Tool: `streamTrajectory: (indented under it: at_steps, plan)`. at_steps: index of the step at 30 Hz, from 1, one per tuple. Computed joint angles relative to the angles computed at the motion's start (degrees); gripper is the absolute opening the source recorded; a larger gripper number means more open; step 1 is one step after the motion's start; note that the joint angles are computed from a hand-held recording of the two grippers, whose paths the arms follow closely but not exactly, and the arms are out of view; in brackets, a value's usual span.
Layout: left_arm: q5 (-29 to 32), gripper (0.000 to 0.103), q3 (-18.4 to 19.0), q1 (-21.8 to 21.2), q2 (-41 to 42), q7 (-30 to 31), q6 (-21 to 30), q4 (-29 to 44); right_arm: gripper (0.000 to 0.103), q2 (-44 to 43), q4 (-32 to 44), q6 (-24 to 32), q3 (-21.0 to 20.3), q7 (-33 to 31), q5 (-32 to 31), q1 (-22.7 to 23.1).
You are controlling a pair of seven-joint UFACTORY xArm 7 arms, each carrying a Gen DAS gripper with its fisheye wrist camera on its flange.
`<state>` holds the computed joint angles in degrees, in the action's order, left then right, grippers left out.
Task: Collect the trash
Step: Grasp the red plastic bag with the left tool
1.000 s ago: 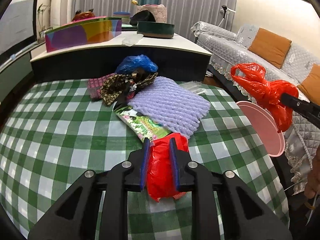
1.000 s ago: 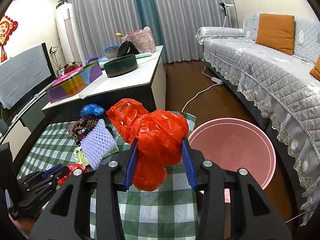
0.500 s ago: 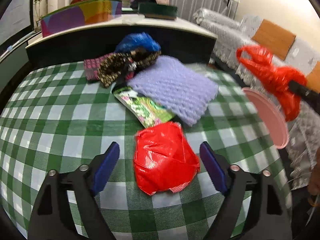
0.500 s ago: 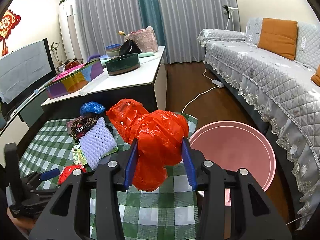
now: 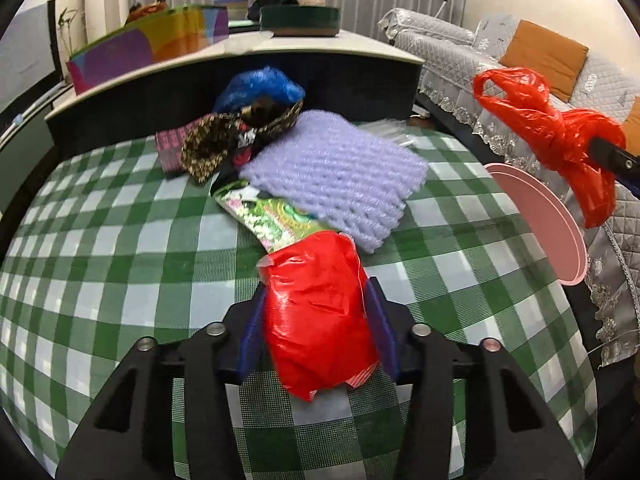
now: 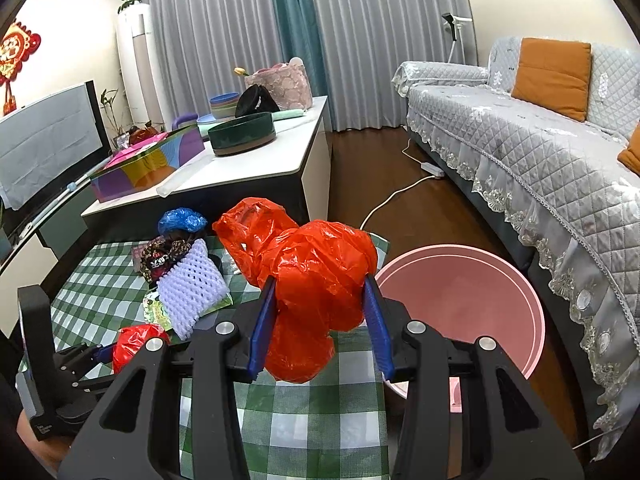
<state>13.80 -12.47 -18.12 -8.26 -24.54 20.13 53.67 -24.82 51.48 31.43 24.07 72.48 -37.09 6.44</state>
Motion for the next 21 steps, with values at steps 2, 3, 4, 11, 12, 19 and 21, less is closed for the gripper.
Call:
streamTrajectory:
  at_steps: [2, 3, 4, 11, 12, 19, 21]
  plan:
    - [1.7, 0.042, -0.4, 0.3, -0.6, -0.8, -0.7, -0.4, 0.043, -0.1, 0.1, 0.1, 0.0, 0.0, 0.0, 0.0]
    - [2.3, 0.041, -0.6, 0.5, -0.8, -1.3, -0.8, -0.5, 0.043, -0.2, 0.0, 0.2, 0.0, 0.0, 0.0, 0.1]
    - [3.0, 0.041, -0.8, 0.7, -1.1, -1.8, -1.1, -0.7, 0.043, -0.3, 0.0, 0.1, 0.0, 0.0, 0.0, 0.1]
    - [9.2, 0.040, -2.7, 3.2, -3.4, -6.2, -3.6, -1.2, 0.043, -2.2, -0.6, 1.0, 0.2, 0.0, 0.1, -0.3]
    - [9.7, 0.040, -2.9, 3.4, -3.6, -6.5, -3.7, -1.2, 0.043, -2.6, -0.8, 1.2, 0.3, 0.0, 0.2, -0.5]
    - [10.6, 0.040, -3.9, 3.7, -4.8, -7.6, -4.6, -1.0, 0.043, -5.4, -1.0, 3.6, 1.6, -1.0, -0.6, -1.9]
    - [10.6, 0.040, -4.2, 3.6, -5.0, -7.8, -4.9, -0.8, 0.043, -6.0, -0.9, 4.3, 2.0, -1.6, -0.9, -2.2]
